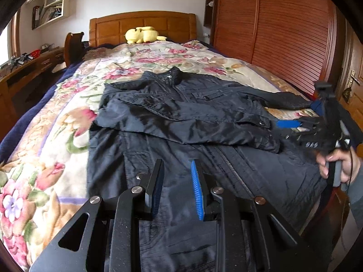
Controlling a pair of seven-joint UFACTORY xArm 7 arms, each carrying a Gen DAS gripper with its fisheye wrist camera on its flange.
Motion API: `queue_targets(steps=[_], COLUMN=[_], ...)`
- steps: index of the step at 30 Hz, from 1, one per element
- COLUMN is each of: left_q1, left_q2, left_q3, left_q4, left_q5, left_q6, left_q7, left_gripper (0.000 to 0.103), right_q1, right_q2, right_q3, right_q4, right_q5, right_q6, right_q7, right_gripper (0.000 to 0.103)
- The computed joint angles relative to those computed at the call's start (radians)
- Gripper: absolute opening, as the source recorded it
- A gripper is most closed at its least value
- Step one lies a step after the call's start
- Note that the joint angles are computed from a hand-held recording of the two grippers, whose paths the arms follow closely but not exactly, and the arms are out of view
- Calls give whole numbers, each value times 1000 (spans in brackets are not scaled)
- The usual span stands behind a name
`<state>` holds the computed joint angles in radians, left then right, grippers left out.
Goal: Fold large clothes
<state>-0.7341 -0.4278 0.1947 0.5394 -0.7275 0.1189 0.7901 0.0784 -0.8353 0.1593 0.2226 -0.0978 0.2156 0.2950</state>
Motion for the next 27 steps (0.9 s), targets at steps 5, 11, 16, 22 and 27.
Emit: queue_targets(steps=[5,11,16,22,27], left_q1=[-26,-82,-78,-40,-11], left_q2=[29,81,131,180,219], left_q3=[-5,-8,-53,-129,-188], left_q4=[20,69,115,161,195], left_q5=[-16,-78,-110,-148,-197], left_q6=[-5,-40,-40,-35,-30], left_q7=[12,52,70,96,124], left_gripper=[26,25,25,25,25], right_q1=[33,6,8,-14,-120], right_q2=[116,139,79,-153,-368], right_q3=[-63,-39,-29,-53,-97], right_q4=[17,-9,-30,-104,-153], right_q5=[35,34,49,41,5], right_q6=[-1,-66,-40,71,188], right_q7=[-31,-28,3,5,-51], right_gripper=[56,56,56,56,56])
